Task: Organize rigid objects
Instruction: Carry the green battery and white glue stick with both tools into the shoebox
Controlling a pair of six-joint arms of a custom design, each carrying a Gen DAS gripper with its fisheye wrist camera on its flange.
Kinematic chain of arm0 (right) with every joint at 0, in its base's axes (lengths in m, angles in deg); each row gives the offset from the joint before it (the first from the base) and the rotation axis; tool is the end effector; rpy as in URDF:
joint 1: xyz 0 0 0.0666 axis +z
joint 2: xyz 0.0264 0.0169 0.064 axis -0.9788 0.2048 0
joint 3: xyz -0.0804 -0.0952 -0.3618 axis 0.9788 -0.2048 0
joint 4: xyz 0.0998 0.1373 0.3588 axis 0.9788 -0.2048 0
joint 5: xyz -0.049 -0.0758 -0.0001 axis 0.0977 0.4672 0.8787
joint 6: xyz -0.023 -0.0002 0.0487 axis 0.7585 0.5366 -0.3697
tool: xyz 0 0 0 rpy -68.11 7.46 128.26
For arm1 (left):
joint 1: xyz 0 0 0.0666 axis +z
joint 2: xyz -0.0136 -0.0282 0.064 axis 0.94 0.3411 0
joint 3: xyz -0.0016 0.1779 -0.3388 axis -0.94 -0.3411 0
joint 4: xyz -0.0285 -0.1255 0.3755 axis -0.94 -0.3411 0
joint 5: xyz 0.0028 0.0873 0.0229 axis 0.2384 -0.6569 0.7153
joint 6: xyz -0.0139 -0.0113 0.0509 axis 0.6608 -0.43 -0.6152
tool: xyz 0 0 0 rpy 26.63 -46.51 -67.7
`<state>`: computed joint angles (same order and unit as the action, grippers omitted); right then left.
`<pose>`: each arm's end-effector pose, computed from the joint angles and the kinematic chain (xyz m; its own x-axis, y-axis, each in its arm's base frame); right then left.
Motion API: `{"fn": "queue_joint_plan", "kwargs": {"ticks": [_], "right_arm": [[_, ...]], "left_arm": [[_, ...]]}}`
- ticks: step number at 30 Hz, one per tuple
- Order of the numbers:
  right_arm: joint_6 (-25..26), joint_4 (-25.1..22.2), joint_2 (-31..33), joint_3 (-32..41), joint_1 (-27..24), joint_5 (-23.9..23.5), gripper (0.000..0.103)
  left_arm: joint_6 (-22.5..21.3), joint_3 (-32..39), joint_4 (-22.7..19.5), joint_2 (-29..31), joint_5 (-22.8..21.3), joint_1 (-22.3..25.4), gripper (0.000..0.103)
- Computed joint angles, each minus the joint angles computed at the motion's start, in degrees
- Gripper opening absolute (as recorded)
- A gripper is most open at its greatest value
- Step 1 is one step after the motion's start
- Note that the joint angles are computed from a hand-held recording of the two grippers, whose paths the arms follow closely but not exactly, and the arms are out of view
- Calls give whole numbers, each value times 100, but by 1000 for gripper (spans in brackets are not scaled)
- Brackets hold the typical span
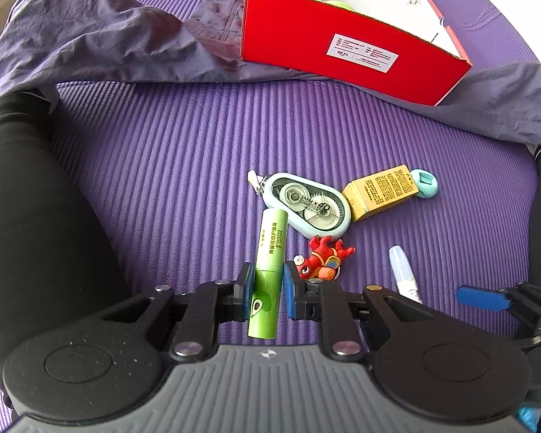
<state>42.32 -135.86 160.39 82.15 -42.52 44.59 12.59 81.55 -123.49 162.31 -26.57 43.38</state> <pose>0.3570 0.2517 0.3326 -0.9045 0.0842 -0.4181 -0.0056 0.9779 0.2089 0.4520 -0.2288 0.3557 -0.9029 0.2449 -0.3533 0.2955 0.9505 -0.0962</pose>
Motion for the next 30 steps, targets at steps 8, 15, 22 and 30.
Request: {"fn": "queue_joint_plan", "kwargs": {"ticks": [8,15,22,30], "right_arm": [[325,-395,567,391,180,187,49],[438,-574,635,453,230,502,23],[229,-264,258,369,45,356,17],[363,-108,-96,900,-461,441,17]], "left_arm": [[-10,-10,18,2,30,-8,17],[0,22,28,23,56,-23,17],[-15,141,11,-12,74,-15,17],[-169,921,-98,186,117,-6,17]]}}
